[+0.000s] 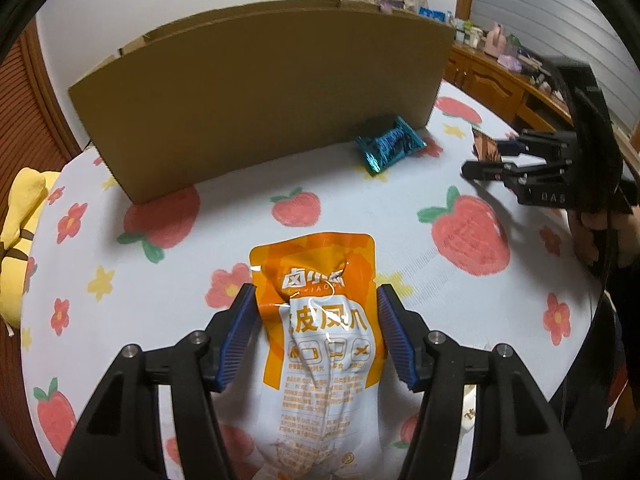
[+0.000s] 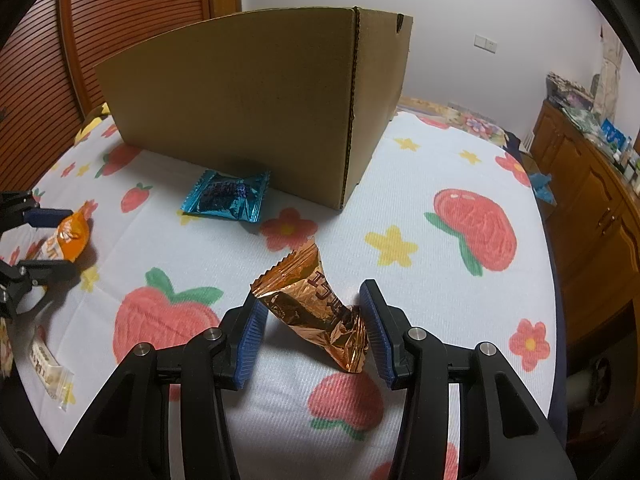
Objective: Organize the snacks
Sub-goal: 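Grasp the orange chicken-feet packet with the left tool while the right tool grasps the copper candy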
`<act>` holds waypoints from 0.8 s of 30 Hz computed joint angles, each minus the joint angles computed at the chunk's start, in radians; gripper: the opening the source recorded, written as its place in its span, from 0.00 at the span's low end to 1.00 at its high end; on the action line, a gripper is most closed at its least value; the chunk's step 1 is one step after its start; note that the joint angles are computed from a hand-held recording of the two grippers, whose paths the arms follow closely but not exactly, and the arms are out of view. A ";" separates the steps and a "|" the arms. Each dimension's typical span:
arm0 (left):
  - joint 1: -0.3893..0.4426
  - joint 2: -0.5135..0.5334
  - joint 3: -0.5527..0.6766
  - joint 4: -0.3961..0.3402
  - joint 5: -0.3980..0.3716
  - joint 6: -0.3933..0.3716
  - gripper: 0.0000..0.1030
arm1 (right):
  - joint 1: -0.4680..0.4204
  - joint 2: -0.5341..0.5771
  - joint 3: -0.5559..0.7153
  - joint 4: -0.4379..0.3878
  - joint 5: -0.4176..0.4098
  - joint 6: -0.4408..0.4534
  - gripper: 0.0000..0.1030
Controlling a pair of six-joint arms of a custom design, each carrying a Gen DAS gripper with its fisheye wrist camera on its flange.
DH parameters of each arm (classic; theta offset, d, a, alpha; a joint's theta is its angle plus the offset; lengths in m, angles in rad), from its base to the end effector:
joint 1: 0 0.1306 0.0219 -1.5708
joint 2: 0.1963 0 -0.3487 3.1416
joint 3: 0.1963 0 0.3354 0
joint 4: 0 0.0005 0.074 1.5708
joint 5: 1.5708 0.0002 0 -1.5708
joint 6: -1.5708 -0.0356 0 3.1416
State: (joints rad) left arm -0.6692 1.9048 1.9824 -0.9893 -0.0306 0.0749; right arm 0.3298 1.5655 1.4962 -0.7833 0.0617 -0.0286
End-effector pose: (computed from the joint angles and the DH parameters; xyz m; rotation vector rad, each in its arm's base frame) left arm 0.4707 -0.3715 0.3707 0.7204 2.3971 -0.2755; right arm 0.4688 0.1576 0.3671 -0.3358 2.3998 0.0885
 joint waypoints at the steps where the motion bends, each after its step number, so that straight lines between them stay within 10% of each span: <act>1: 0.002 -0.002 -0.001 0.005 0.001 0.004 0.59 | 0.000 0.000 0.000 0.000 0.000 0.000 0.46; 16: 0.026 -0.027 -0.027 0.105 -0.014 0.032 0.57 | -0.001 0.000 0.000 0.001 -0.001 -0.003 0.45; 20: 0.027 -0.026 -0.015 0.111 0.001 0.031 0.57 | -0.010 -0.006 -0.001 0.004 -0.009 -0.022 0.20; 24: 0.028 -0.031 -0.007 0.129 0.013 0.032 0.56 | -0.020 -0.025 -0.021 0.021 -0.023 -0.032 0.17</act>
